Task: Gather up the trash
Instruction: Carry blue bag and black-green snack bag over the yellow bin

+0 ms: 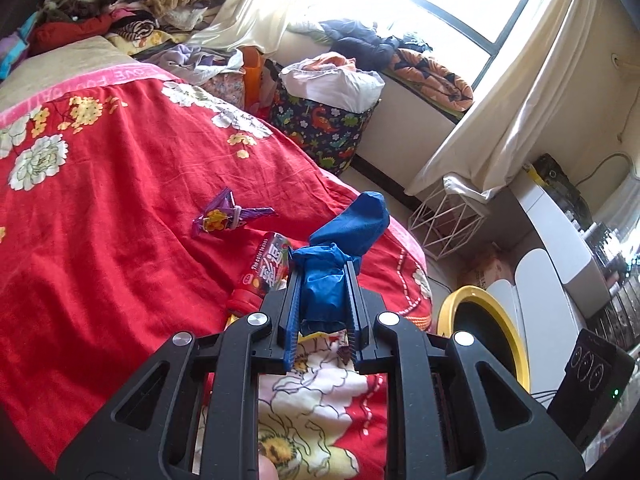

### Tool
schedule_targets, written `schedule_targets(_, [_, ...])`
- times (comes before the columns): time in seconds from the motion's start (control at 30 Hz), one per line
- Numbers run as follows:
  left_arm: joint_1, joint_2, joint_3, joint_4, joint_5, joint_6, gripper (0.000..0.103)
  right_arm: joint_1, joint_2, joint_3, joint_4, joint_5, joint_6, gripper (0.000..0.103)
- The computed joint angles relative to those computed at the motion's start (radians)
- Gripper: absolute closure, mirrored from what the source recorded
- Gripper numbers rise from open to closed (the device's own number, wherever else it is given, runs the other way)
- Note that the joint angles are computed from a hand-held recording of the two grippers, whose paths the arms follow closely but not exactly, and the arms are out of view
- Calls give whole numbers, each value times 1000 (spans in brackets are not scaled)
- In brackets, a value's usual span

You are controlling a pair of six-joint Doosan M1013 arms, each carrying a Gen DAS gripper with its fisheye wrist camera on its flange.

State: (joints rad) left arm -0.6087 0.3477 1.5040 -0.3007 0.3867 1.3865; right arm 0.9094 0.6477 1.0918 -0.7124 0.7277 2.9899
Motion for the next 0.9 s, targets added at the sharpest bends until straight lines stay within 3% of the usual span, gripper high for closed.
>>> schedule_targets(0.9, [-50, -30, -5, -72, -13, 146, 89, 31, -75, 86, -222, 88, 212, 41])
